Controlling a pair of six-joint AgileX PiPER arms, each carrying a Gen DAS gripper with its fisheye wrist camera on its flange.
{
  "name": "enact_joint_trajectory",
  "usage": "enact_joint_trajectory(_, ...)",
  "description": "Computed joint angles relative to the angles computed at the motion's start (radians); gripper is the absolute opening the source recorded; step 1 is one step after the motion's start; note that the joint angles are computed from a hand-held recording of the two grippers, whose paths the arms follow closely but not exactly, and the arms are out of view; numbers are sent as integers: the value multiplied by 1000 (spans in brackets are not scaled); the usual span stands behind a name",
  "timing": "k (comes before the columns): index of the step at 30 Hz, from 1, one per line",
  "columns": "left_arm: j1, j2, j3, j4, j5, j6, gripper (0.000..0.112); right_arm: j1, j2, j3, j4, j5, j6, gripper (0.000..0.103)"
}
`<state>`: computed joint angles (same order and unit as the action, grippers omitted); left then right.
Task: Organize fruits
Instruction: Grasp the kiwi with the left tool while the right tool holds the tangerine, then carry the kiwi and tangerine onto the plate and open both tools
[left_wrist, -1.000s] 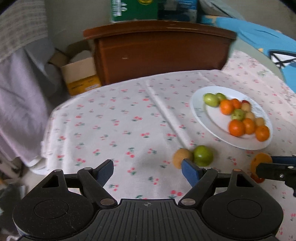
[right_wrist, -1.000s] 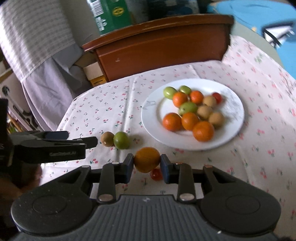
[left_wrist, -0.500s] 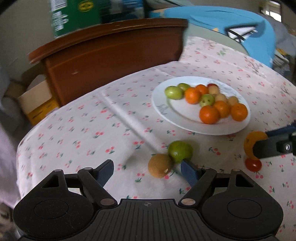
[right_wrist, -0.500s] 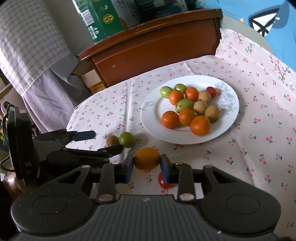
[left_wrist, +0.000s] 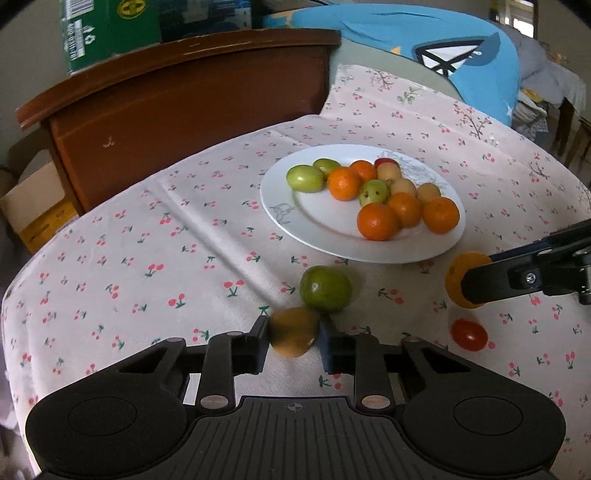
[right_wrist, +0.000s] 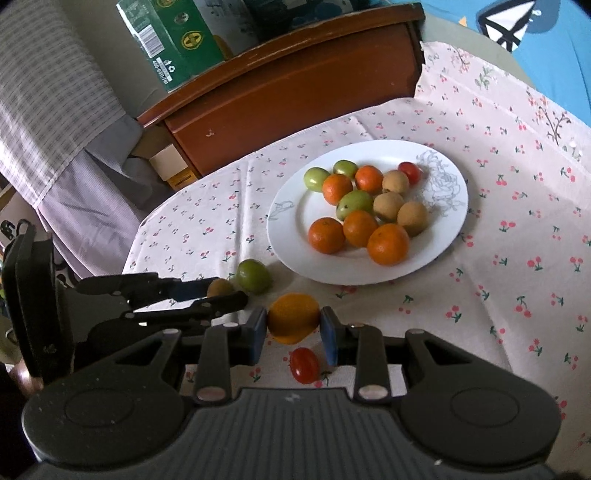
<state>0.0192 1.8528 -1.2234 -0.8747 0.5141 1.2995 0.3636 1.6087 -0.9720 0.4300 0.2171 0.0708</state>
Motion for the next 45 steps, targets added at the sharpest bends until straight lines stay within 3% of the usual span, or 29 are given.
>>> enact_joint_trajectory(4, -11, -38, 46, 31, -50, -74, 25, -12, 13, -8, 44, 6, -37, 31)
enact_joint_trajectory(20, -33, -223, 227, -15, -95, -196, 25, -12, 3, 25, 94, -29, -104, 31)
enact_joint_trajectory(25, -54, -250, 241, 24, -95, -308, 25, -13, -3, 30, 27, -29, -37, 31)
enact_joint_trajectory(32, -90, -291, 202, 109, -104, -475, 25, -37, -57, 26, 112, -18, -136, 31)
enact_joint_trajectory(37, -73, -298, 127, 116, -65, -558, 25, -79, -90, -2, 220, 13, -278, 31)
enact_joint_trajectory(45, -71, -231, -7, 189, -12, -738, 25, -166, -91, -69, 250, 79, -359, 31)
